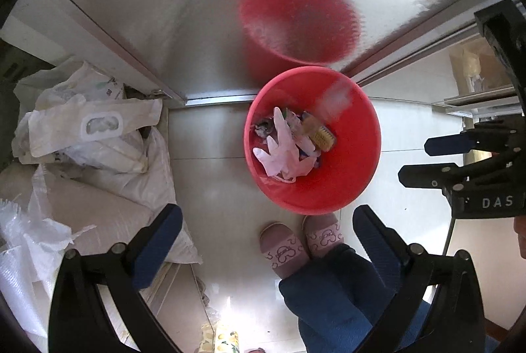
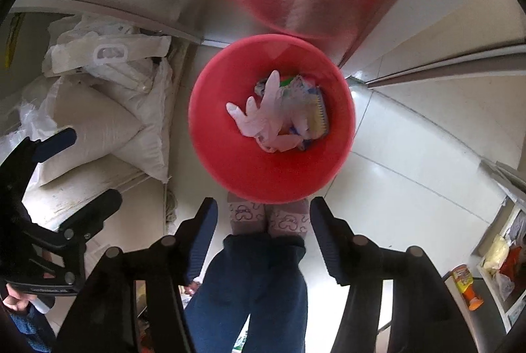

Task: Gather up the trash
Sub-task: 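Open both grippers over the red bin, dropping gloves and packaging, then raise both tools back up to the counter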

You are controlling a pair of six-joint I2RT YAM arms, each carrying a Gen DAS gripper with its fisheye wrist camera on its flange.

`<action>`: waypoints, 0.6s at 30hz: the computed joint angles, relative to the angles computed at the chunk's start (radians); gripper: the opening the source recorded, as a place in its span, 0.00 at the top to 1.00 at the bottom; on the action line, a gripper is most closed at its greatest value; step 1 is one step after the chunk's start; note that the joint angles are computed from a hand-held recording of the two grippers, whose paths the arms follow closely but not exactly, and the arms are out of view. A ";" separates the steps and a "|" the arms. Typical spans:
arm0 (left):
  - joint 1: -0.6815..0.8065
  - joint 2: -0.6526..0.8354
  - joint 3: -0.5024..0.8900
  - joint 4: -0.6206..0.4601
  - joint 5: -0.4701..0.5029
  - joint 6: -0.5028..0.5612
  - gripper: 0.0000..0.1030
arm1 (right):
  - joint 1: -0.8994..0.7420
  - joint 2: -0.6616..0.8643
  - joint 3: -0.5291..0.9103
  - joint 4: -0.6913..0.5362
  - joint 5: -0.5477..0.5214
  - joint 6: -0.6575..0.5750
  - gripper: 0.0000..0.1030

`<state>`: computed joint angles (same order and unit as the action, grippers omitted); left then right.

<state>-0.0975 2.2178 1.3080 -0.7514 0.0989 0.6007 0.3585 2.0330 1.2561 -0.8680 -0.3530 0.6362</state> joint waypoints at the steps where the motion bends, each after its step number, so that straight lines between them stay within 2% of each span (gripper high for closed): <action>1: 0.001 -0.013 -0.006 -0.005 0.004 0.000 0.00 | 0.005 -0.012 -0.002 -0.004 0.002 0.002 0.44; 3: 0.004 -0.037 -0.009 -0.023 0.011 -0.001 0.00 | 0.020 -0.037 0.003 -0.028 0.015 0.007 0.40; 11: 0.020 -0.213 0.006 -0.169 0.043 0.000 0.00 | 0.058 -0.189 0.064 -0.173 0.077 0.041 0.37; 15: 0.019 -0.320 0.035 -0.264 0.034 0.001 0.00 | 0.085 -0.255 0.150 -0.284 0.138 0.030 0.26; 18: 0.030 -0.383 0.084 -0.356 0.041 0.004 0.00 | 0.102 -0.299 0.218 -0.362 0.151 0.036 0.25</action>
<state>-0.0674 1.8344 1.3922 -1.1076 0.1399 0.6042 0.4602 1.7344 1.4742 -1.2296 -0.2019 0.6719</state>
